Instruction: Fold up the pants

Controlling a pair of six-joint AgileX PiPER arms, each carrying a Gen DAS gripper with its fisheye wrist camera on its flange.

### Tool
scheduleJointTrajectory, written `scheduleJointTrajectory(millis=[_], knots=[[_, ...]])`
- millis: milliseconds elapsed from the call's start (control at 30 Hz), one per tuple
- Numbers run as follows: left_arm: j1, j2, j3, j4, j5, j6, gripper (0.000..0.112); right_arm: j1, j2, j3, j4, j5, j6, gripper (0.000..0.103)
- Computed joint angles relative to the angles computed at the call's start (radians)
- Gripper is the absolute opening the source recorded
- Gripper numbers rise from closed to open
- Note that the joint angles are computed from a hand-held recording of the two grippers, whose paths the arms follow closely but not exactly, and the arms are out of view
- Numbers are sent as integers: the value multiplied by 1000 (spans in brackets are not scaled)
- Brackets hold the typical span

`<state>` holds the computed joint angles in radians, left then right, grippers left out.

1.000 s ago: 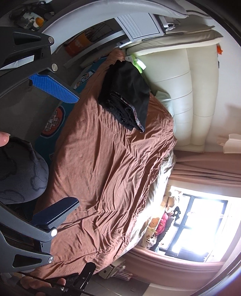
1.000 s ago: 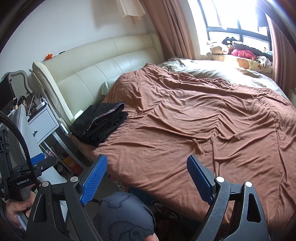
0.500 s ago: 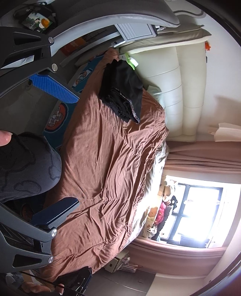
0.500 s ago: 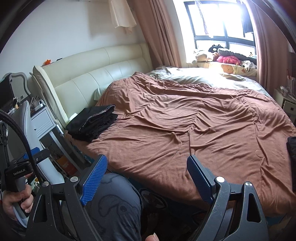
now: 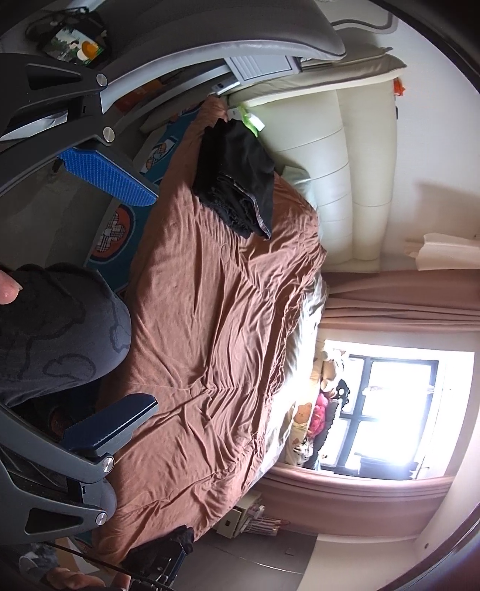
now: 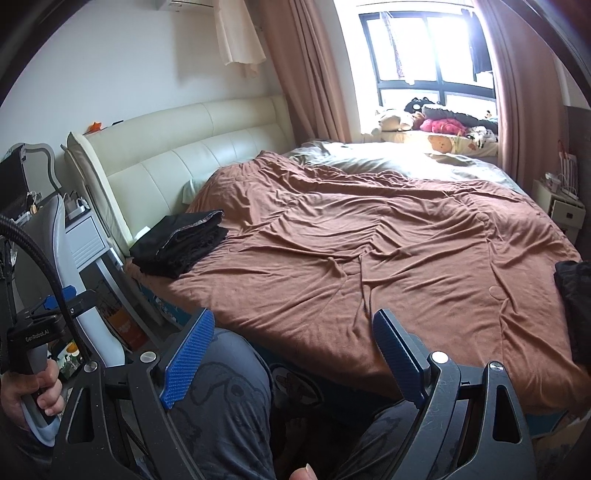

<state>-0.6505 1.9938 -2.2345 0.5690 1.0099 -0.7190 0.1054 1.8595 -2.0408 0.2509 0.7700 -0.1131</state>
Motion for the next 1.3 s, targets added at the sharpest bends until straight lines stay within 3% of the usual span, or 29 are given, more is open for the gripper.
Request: scheduleJointTrajectory(millis=[400, 1300], knots=[[-2, -19, 29, 15, -5, -19, 103, -15, -39, 81, 39, -44, -44, 88], [-2, -15, 9, 3, 17, -3, 103, -26, -52, 99, 57, -45, -71, 88]])
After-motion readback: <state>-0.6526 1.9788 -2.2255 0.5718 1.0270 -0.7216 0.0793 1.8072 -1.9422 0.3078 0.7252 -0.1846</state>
